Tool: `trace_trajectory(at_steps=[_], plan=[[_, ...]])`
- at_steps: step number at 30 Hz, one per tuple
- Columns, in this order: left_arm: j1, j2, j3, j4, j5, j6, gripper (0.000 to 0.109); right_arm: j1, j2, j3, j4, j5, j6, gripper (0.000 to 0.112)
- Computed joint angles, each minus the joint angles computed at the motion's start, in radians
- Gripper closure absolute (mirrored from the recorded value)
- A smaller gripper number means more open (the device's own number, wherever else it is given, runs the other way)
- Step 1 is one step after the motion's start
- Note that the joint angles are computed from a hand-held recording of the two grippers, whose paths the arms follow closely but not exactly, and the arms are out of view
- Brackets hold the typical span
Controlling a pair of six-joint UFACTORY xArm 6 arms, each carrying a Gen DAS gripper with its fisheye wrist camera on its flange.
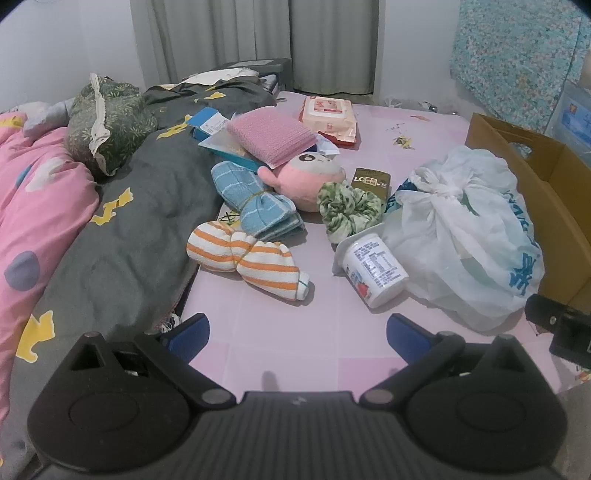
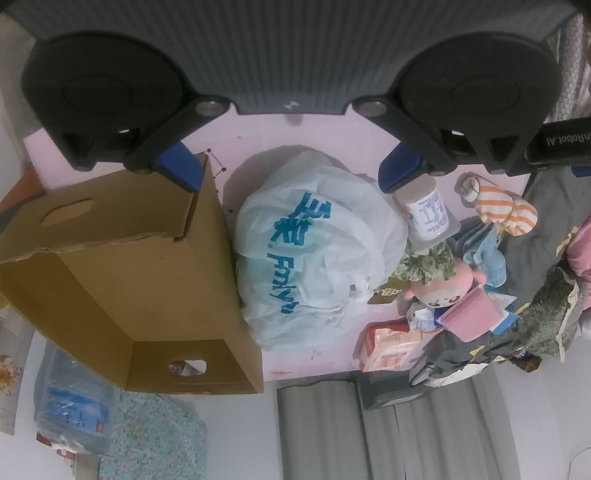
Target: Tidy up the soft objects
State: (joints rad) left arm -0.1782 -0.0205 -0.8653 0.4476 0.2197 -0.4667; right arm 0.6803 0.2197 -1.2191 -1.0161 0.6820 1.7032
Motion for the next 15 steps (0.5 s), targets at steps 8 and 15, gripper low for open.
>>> trace_trajectory(at_steps=[8,15], plan=[[0.003,0.0,0.002,-0.005,-0.001,0.005,0.006,0.0,0.001,-0.001,0.005,-0.002,-0.004,0.01],[0.004,0.001,0.002,-0.003,-0.002,0.005,0.006,0.0,0.005,-0.002,0.009,-0.006,-0.006,0.01]])
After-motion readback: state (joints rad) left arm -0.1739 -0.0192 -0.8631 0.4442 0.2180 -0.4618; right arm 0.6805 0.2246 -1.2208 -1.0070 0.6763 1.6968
